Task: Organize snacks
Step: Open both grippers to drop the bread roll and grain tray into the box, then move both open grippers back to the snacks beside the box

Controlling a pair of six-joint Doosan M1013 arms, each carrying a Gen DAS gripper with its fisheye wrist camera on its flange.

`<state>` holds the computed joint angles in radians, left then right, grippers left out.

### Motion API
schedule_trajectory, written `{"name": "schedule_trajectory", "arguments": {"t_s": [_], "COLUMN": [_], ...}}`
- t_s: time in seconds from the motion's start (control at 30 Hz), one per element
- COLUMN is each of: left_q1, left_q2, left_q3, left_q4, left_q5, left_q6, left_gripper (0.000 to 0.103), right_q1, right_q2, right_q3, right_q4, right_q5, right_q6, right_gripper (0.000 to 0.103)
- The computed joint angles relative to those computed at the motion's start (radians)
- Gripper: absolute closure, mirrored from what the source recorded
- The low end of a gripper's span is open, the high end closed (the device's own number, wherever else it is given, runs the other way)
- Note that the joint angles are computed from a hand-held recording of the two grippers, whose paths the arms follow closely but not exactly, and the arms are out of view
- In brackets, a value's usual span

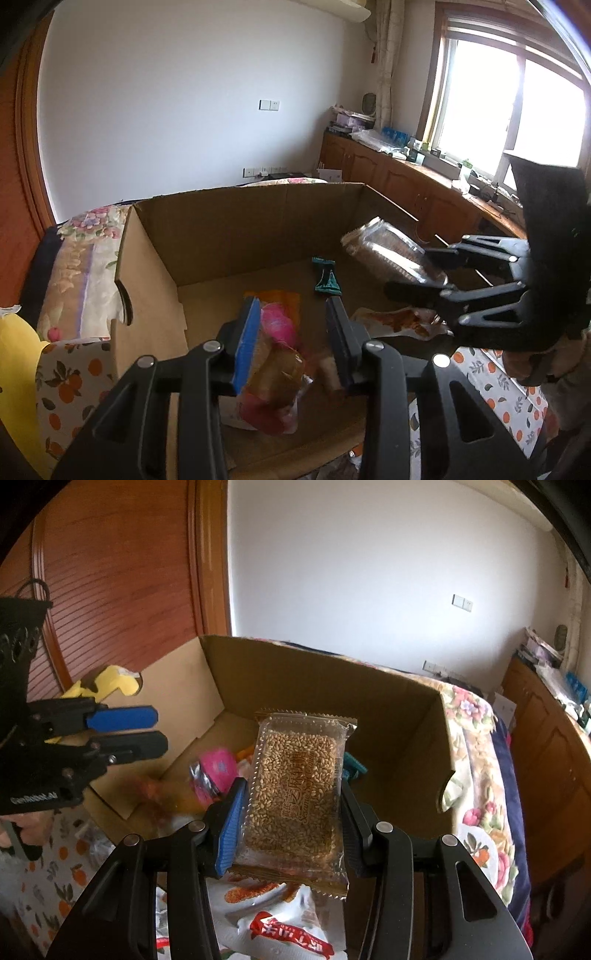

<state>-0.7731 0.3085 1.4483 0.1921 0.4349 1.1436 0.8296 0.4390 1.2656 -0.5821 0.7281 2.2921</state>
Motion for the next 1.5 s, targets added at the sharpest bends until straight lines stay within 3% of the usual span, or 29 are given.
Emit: {"name": "schedule_trajectory", "arguments": {"t_s": [0.53,0.83,1.3,1.5], "left_q1": [-0.008,-0.026,-0.057,-0.066], "left_q2": [-0.008,-0.038,-0.153,-0.184], "left_q3": [0.008,0.033,0.189,0.251], "left_q4": [0.092,0.209,0.371,0.325], "left_q5": [-0.013,-0.041,-0.008,0.017], "left_q6": [-0.087,-0.166,-0.337,-0.285], "left_gripper": [0.054,0.053,0.048,0.048], "right_q1": [0.002,0.046,0.131,0.143], "right_q2": [-0.010,-0.085,-0.134,-0.116], "right_q3": [0.028,0.111,0.178,0.171], "right_q4": [0.003,-0.110,-0.168,-0.090], "right_q5": [0.000,-0.015,0.002,-0.037], "right_q6": [0.031,0.149,0.252,0.191], "right_gripper": [0.049,0.046,0.044,0.040]}}
